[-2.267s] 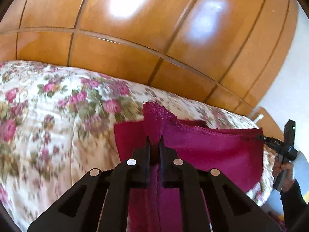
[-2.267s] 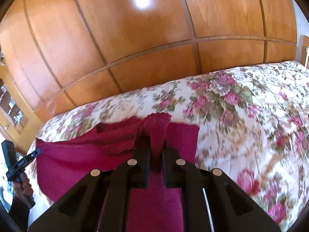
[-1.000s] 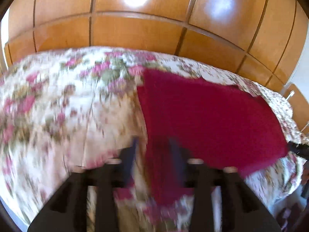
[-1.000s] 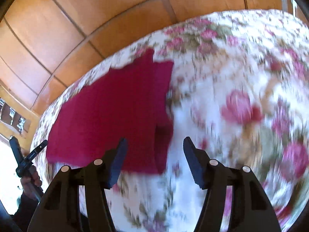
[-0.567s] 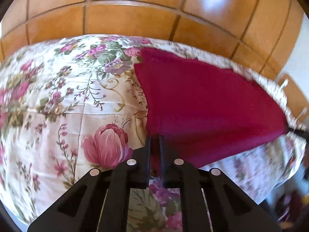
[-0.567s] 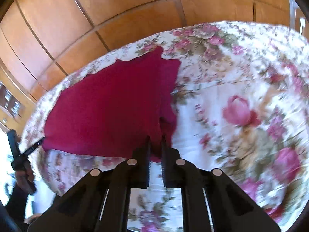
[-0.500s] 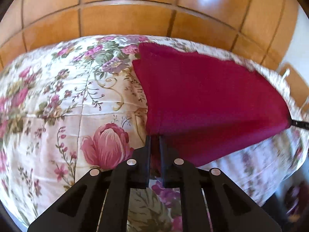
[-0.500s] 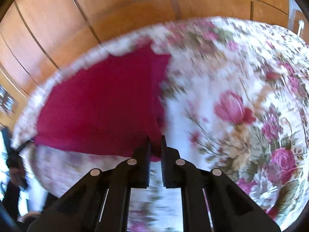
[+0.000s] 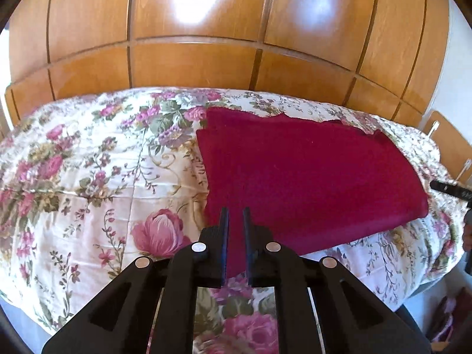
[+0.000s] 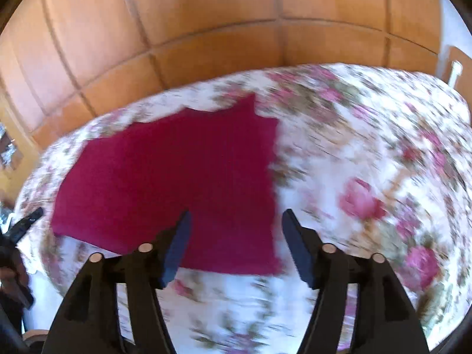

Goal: Fold small clothes

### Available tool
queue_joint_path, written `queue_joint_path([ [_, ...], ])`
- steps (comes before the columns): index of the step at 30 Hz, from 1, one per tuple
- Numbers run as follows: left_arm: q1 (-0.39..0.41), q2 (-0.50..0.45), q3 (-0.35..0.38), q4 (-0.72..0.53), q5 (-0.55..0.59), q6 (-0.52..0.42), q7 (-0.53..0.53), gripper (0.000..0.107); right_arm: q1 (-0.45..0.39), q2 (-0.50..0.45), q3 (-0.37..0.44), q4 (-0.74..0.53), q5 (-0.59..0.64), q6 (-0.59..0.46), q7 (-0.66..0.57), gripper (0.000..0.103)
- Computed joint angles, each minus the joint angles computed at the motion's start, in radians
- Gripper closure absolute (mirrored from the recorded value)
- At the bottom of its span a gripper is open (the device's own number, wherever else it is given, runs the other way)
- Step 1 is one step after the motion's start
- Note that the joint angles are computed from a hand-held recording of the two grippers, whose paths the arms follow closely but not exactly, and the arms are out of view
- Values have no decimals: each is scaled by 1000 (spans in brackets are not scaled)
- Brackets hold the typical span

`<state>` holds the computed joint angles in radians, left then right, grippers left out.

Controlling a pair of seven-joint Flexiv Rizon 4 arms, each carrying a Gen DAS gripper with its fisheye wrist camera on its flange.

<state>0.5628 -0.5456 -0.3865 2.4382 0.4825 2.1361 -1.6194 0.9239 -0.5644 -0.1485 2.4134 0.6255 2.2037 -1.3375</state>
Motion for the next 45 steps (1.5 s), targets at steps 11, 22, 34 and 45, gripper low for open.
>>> queue_joint_path([
  [11, -284, -6, 212, 3, -200, 5, 49, 99, 127, -138, -50, -154, -96, -112, 7, 31],
  [22, -244, -14, 177, 7, -194, 3, 40, 77, 92, -196, -15, -158, -127, -46, 37, 24],
  [34, -196, 36, 160, -1, -171, -2, 1, 63, 22, -88, 13, -123, -143, -20, 62, 11],
  [45, -206, 8, 114, -198, -290, -193, 26, 63, 34, -105, -176, -240, -129, -188, 95, 11],
])
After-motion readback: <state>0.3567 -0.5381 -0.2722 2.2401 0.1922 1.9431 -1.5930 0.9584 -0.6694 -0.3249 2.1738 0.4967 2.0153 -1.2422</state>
